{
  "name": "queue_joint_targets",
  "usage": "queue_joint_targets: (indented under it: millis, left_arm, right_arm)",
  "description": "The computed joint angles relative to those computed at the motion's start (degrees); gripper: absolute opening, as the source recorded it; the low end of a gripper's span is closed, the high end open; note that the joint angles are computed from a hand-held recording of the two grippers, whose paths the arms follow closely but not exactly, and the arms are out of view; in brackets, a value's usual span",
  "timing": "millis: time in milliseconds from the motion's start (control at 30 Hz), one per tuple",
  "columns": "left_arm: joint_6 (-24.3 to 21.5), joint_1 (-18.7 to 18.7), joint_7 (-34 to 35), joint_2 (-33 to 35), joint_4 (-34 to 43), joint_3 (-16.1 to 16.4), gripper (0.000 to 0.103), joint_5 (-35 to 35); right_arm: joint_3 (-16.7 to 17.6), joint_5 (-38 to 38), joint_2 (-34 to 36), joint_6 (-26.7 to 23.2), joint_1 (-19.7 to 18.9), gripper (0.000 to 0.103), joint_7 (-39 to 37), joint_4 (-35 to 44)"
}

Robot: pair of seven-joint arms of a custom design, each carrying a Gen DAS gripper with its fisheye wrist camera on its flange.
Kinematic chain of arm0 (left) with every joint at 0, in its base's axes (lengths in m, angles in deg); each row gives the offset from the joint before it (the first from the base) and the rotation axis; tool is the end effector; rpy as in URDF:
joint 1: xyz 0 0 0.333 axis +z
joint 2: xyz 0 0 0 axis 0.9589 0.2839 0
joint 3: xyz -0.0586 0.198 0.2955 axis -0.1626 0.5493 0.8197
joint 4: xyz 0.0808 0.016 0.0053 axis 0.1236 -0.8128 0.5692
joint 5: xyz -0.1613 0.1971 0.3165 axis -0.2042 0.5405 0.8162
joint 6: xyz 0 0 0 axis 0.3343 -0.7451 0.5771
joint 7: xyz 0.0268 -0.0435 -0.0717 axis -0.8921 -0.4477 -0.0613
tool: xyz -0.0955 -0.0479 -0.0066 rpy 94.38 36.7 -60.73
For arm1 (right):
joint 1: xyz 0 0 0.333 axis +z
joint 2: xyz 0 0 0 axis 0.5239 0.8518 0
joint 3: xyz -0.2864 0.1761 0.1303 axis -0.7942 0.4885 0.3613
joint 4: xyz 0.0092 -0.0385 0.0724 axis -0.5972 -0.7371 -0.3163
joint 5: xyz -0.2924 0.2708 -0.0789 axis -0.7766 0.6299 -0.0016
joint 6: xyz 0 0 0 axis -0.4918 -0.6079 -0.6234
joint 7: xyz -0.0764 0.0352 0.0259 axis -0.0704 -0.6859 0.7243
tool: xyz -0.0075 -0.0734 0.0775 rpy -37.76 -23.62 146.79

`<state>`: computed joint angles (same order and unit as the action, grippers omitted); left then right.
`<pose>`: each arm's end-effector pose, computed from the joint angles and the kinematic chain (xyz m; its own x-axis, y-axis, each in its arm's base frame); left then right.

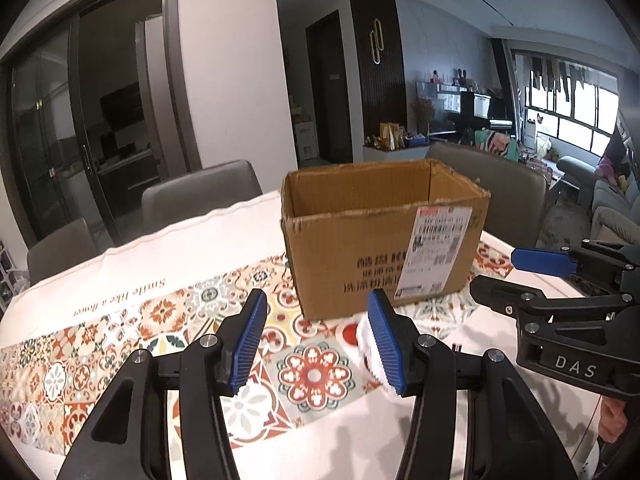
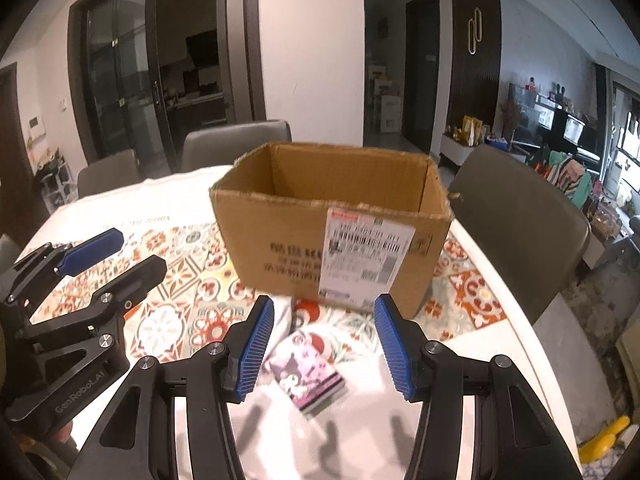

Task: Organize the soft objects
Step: 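Move both tools back toward the pink Kuromi package and white sock, then close the right tool on the pink Kuromi package while the left tool grasps the white sock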

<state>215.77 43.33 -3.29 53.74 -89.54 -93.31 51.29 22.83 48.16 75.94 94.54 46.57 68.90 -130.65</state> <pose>0.5823 -0.4378 0.5739 0.1019 -0.9897 -0.1001 -0.5381 0.0297 -0.8423 0.6331 0.1782 0.5712 0.4548 -0.8897 -0.0414 -0.5923 -0.2674 -0.7601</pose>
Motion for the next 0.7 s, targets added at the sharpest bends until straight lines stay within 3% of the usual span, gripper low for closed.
queue_joint_targets:
  millis: [267, 700]
  left_arm:
    - [0.5, 0.6, -0.5, -0.9, -3.1, -0.8, 0.052, -1.9]
    - [2.5, 1.6, 4.2, 1.3, -2.2, -0.8, 0.052, -5.9]
  right_arm:
    - [0.0, -2.5, -0.8, -4.5, 0.3, 0.054, -0.3, -1.7]
    - [-0.7, -6.7, 4.6, -23.8, -0.2, 0.053, -1.3, 6.3]
